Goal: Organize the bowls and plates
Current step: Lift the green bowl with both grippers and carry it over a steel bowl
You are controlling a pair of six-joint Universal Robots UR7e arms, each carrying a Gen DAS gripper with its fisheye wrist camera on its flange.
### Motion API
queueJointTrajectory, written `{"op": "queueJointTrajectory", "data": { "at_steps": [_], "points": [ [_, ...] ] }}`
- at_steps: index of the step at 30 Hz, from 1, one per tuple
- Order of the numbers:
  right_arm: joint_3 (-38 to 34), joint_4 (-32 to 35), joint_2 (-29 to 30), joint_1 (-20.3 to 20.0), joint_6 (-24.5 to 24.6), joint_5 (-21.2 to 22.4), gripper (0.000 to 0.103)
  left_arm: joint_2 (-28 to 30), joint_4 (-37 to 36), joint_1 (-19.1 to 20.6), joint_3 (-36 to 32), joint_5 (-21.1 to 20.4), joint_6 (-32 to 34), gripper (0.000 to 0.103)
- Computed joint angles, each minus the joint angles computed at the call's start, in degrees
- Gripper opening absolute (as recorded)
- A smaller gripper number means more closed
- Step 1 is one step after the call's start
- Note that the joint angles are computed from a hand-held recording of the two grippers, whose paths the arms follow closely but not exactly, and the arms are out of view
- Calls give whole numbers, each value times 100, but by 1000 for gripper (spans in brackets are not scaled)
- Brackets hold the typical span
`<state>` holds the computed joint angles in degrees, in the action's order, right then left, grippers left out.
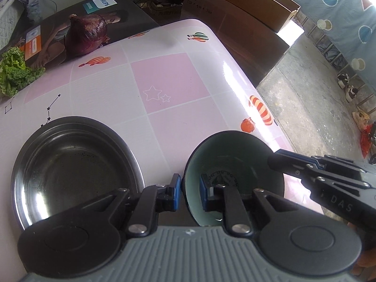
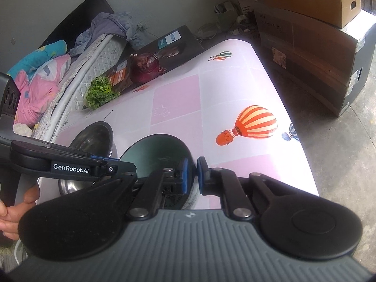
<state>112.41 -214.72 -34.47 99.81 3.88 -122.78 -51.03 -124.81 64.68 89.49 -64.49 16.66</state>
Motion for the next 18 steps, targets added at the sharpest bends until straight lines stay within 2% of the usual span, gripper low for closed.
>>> {"op": "queueJointTrajectory", "data": {
  "at_steps": [5,11,18],
  "points": [
    [259,27,-75,72,235,-3,12,23,146,-30,0,134,56,18],
    [207,476,-125,129,446,-80,15,99,288,-60,-15,285,17,18],
    [187,851,-218,-168,1006,461,21,183,508,-57,-81,367,-103,18]
  ]
}}
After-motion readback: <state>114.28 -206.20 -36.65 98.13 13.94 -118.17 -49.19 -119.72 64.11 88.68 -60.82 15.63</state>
